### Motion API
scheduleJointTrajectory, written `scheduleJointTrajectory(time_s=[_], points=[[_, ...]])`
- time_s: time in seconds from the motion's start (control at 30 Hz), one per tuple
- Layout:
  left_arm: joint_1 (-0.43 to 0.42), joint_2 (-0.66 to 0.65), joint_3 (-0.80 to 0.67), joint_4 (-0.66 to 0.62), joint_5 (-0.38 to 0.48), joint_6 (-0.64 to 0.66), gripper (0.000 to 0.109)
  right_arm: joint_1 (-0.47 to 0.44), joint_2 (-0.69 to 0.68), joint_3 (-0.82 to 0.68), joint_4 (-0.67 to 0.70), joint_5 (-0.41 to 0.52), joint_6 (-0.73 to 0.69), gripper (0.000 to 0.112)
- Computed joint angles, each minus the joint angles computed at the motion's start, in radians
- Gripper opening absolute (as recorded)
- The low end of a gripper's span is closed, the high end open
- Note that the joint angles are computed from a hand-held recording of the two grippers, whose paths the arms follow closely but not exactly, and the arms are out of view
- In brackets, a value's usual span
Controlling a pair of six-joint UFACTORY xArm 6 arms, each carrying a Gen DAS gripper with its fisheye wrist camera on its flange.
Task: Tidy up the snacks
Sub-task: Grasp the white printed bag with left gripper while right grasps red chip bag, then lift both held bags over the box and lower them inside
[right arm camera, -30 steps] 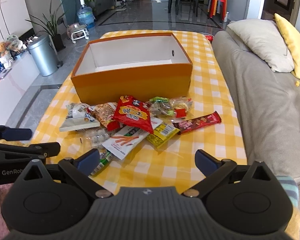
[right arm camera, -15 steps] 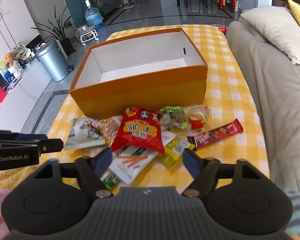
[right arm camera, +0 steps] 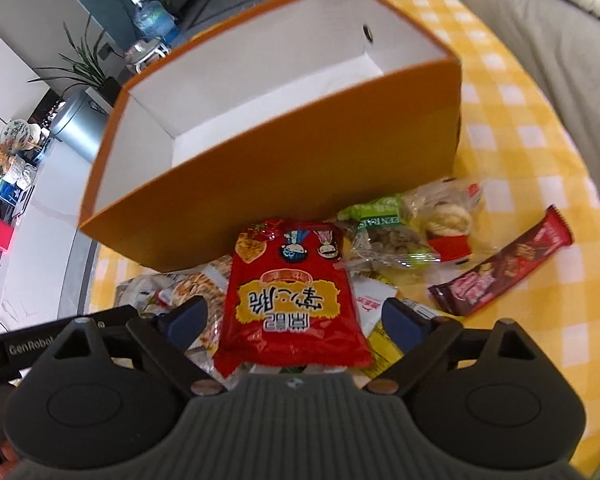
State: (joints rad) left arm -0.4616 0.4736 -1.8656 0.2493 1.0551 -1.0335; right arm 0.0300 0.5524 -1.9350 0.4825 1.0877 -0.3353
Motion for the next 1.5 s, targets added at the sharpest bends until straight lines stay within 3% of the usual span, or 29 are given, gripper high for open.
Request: scheduleJointTrajectory(time_s=[0.3,0.5,0.7,0.8,1.03,1.3,1.5], points=[[0.021,0.083,-0.086,-0.088,0.046,0.071,0.07,0.02,0.121,-0.134,-0.012,0.055,0.01,0.081],[0.013,0.143,-0.176,-0.088,0.107,0.093,0.069,0.017,0.109,-0.087,0.018,0.022,-0.031,0.081],[-0.006,0.136,-0.175,-0.039,0.11,0.086,0.051,-0.006,0.095,-0.06,0.067,0.021,-0.039,0.071],[-0.017,0.105,-0.145,0.0,0.099,0.082,0.046,-0.017,0.057,-0.016,0.102,0.014,-0.08,0.07],[-0.047,-0.016,-0.042,0.11,0.064,0.005,0.045,-0.033,-0.086,0.132,0.134,-0.013,-0.188,0.07],[-0.071,-0.141,0.057,0.202,0.008,-0.063,0.044,-0.049,-0.239,0.268,0.175,-0.105,-0.296,0.07],[-0.078,-0.137,0.007,0.245,-0.035,-0.032,0.044,-0.056,-0.277,0.274,0.192,-0.15,-0.329,0.07]])
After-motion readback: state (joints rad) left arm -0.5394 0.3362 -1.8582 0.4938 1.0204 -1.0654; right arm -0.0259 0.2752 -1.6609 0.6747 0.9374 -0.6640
